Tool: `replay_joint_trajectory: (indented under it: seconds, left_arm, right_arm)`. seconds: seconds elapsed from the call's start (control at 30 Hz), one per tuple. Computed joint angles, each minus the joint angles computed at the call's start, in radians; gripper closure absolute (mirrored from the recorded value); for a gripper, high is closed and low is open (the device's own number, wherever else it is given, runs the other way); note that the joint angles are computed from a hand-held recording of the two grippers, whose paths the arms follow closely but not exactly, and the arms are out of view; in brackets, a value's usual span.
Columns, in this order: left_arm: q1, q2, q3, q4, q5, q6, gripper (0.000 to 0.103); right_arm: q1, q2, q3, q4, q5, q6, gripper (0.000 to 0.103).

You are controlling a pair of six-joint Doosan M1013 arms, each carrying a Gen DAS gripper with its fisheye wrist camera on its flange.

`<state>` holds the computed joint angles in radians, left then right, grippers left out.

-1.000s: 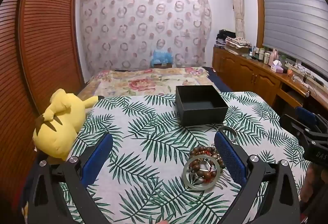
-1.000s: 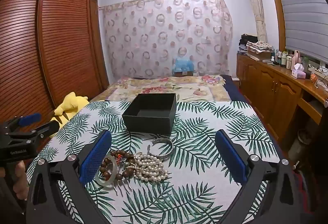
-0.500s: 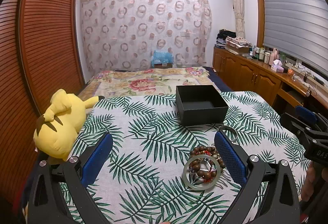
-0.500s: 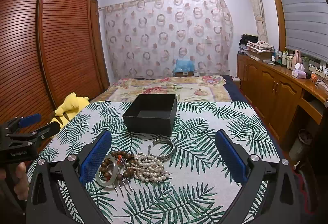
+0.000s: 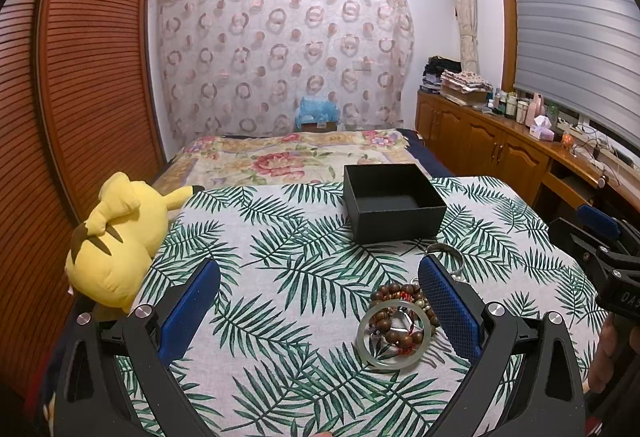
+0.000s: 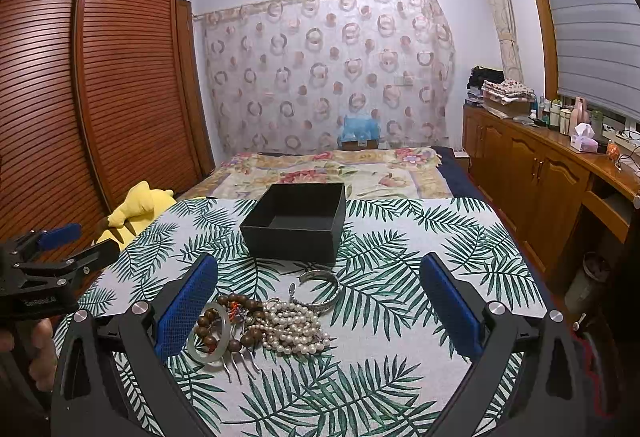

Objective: Organize jewelry

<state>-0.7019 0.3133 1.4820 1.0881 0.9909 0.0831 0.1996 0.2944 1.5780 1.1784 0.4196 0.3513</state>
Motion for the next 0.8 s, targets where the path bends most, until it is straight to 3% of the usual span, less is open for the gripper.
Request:
replay_joint_trajectory:
  seconds: [0.8]
  left_arm:
    - [-0.002, -0.003, 0.012, 0.0, -0.005, -0.009, 0.007]
  right_arm:
    - [-0.001, -0.001, 0.002, 0.015, 0.001, -0.015, 0.002]
